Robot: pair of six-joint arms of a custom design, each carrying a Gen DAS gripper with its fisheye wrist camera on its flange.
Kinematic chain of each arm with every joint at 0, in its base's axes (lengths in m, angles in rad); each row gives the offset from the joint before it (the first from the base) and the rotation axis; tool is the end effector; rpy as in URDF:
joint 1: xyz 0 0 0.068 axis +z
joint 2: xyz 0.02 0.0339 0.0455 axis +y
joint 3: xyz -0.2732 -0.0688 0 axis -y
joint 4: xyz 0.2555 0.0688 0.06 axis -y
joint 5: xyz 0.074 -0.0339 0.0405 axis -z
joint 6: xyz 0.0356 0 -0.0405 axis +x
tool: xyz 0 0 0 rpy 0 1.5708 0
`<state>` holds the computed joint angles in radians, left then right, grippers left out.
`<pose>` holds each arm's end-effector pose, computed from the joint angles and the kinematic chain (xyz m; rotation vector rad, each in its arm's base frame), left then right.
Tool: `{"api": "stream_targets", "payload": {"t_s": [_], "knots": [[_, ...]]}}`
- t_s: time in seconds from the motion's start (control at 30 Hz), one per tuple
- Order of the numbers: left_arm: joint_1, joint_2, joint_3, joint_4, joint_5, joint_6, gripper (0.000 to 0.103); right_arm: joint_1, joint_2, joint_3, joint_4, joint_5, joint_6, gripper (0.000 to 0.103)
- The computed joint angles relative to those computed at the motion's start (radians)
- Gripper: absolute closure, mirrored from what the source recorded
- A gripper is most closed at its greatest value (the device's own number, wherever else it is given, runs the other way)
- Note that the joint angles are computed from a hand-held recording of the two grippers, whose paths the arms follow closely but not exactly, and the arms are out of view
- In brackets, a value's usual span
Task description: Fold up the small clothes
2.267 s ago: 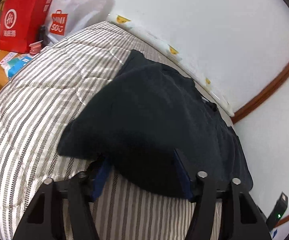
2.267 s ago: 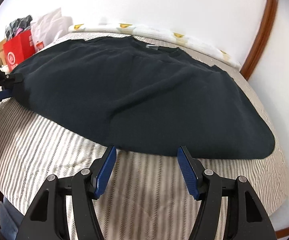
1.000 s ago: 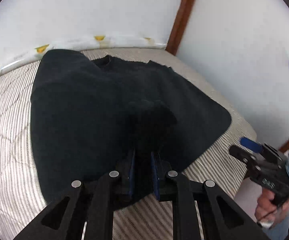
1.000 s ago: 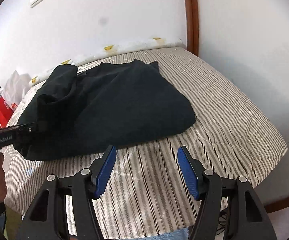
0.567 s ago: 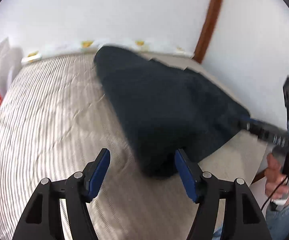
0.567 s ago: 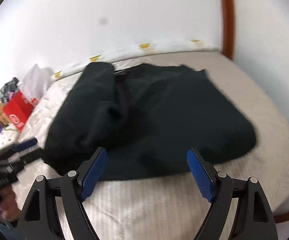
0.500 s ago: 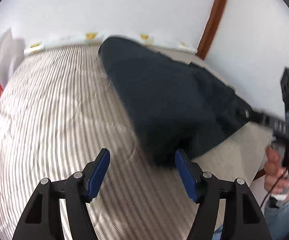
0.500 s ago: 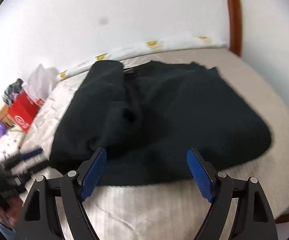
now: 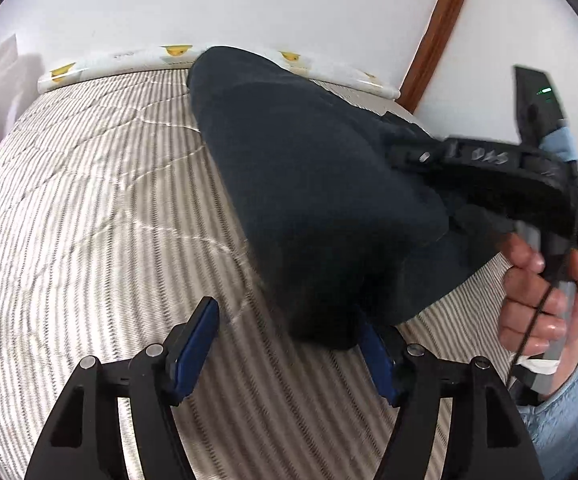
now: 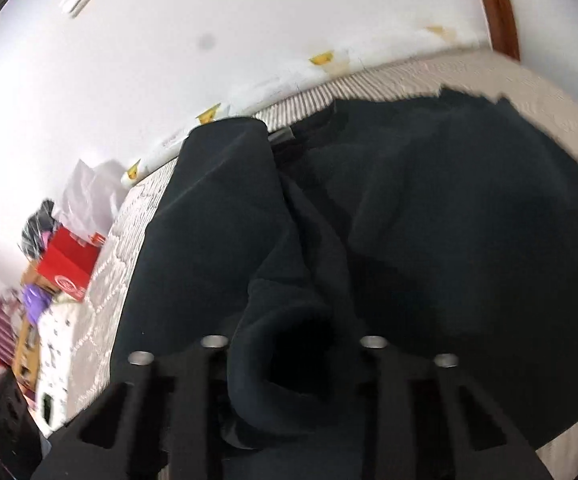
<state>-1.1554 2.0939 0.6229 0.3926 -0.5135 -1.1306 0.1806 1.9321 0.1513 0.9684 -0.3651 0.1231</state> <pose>0.1335 -0.2595 0.0094 -0.1320 2.4651 -0.2949 0.1903 0.0477 0.0288 -0.2439 2.3783 0.5788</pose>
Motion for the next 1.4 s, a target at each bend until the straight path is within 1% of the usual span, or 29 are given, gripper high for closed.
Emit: {"api": "stream_targets", "payload": {"t_s": [0.1, 0.2, 0.23, 0.3, 0.33, 0.4, 0.43, 0.47, 0.5, 0.53, 0.57, 0.63, 0.67, 0.7, 0.77, 0.8, 0.83, 0.87, 0.9, 0.93, 0.97, 1.03, 1.13, 1.2, 1.23, 1.27, 1.33, 1.37, 1.4], "knots": [[0.016, 0.036, 0.079, -0.041, 0.014, 0.042, 0.037, -0.100, -0.118, -0.036, -0.045, -0.071, -0.065, 0.087], [0.019, 0.058, 0.157, -0.115, 0.018, 0.059, 0.037, -0.195, -0.312, -0.086, -0.116, -0.065, -0.142, 0.088], [0.022, 0.066, 0.183, -0.136, 0.017, 0.068, 0.037, -0.222, -0.354, -0.093, -0.138, -0.070, -0.163, 0.088], [0.024, 0.072, 0.213, -0.152, 0.020, 0.083, 0.035, -0.328, -0.455, -0.113, -0.172, -0.063, -0.225, 0.088], [0.027, 0.075, 0.226, -0.144, 0.030, 0.095, 0.035, -0.362, -0.473, -0.115, -0.179, -0.064, -0.250, 0.088], [0.025, 0.086, 0.256, -0.142, 0.042, 0.113, 0.035, -0.492, -0.467, -0.124, -0.146, -0.100, -0.332, 0.089], [0.022, 0.098, 0.287, -0.159, 0.045, 0.126, 0.035, -0.575, -0.419, -0.129, -0.082, -0.118, -0.374, 0.089], [0.017, 0.109, 0.307, -0.172, 0.043, 0.132, 0.035, -0.629, -0.405, -0.125, -0.074, -0.131, -0.404, 0.089], [0.011, 0.127, 0.340, -0.189, 0.043, 0.147, 0.035, -0.698, -0.351, -0.107, -0.054, -0.149, -0.438, 0.089], [0.006, 0.143, 0.369, -0.206, 0.043, 0.159, 0.035, -0.742, -0.317, -0.084, -0.065, -0.169, -0.459, 0.089], [-0.001, 0.158, 0.396, -0.226, 0.037, 0.166, 0.035, -0.808, -0.245, -0.029, -0.117, -0.209, -0.504, 0.089], [-0.012, 0.184, 0.442, -0.256, 0.022, 0.181, 0.035, -0.861, -0.163, 0.044, -0.209, -0.253, -0.549, 0.089], [-0.014, 0.194, 0.463, -0.270, 0.015, 0.183, 0.035, -0.884, -0.103, 0.078, -0.238, -0.273, -0.578, 0.088], [-0.018, 0.203, 0.482, -0.289, 0.001, 0.179, 0.035, -0.897, -0.058, 0.094, -0.236, -0.281, -0.598, 0.088], [-0.016, 0.214, 0.507, -0.307, -0.005, 0.171, 0.036, -0.899, -0.022, 0.084, -0.185, -0.274, -0.598, 0.082], [-0.010, 0.214, 0.509, -0.301, 0.000, 0.168, 0.038, -0.908, -0.030, 0.074, -0.182, -0.276, -0.603, 0.079], [-0.007, 0.213, 0.505, -0.291, 0.004, 0.167, 0.039, -0.930, -0.051, 0.065, -0.204, -0.293, -0.622, 0.073], [-0.005, 0.210, 0.500, -0.282, 0.006, 0.164, 0.043, -0.952, -0.073, 0.064, -0.239, -0.300, -0.638, 0.061], [-0.005, 0.211, 0.501, -0.279, 0.005, 0.162, 0.048, -0.979, -0.083, 0.064, -0.274, -0.312, -0.663, 0.055], [-0.005, 0.215, 0.506, -0.281, 0.002, 0.154, 0.049, -1.015, -0.095, 0.080, -0.358, -0.337, -0.700, 0.043], [0.018, 0.222, 0.514, -0.273, 0.009, 0.171, 0.052, -1.042, -0.091, 0.101, -0.425, -0.360, -0.732, 0.036], [0.017, 0.230, 0.521, -0.272, -0.009, 0.154, 0.059, -1.066, -0.053, 0.151, -0.533, -0.382, -0.757, 0.031], [0.013, 0.220, 0.499, -0.255, -0.026, 0.123, 0.069, -1.059, 0.033, 0.212, -0.576, -0.382, -0.694, 0.026], [0.013, 0.198, 0.459, -0.220, -0.032, 0.103, 0.076, -1.013, 0.059, 0.231, -0.575, -0.369, -0.627, 0.026], [0.016, 0.187, 0.436, -0.192, -0.031, 0.103, 0.077, -0.982, 0.062, 0.224, -0.548, -0.347, -0.590, 0.031], [0.014, 0.175, 0.411, -0.174, -0.032, 0.102, 0.078, -0.943, 0.054, 0.203, -0.503, -0.339, -0.569, 0.050], [0.019, 0.156, 0.391, -0.166, -0.044, 0.109, 0.080, -0.859, 0.008, 0.135, -0.380, -0.279, -0.515, 0.069], [0.020, 0.149, 0.380, -0.163, -0.054, 0.104, 0.081, -0.782, -0.028, 0.074, -0.266, -0.206, -0.472, 0.078], [0.023, 0.135, 0.357, -0.152, -0.066, 0.090, 0.082, -0.737, -0.045, 0.046, -0.213, -0.177, -0.443, 0.080]]}}
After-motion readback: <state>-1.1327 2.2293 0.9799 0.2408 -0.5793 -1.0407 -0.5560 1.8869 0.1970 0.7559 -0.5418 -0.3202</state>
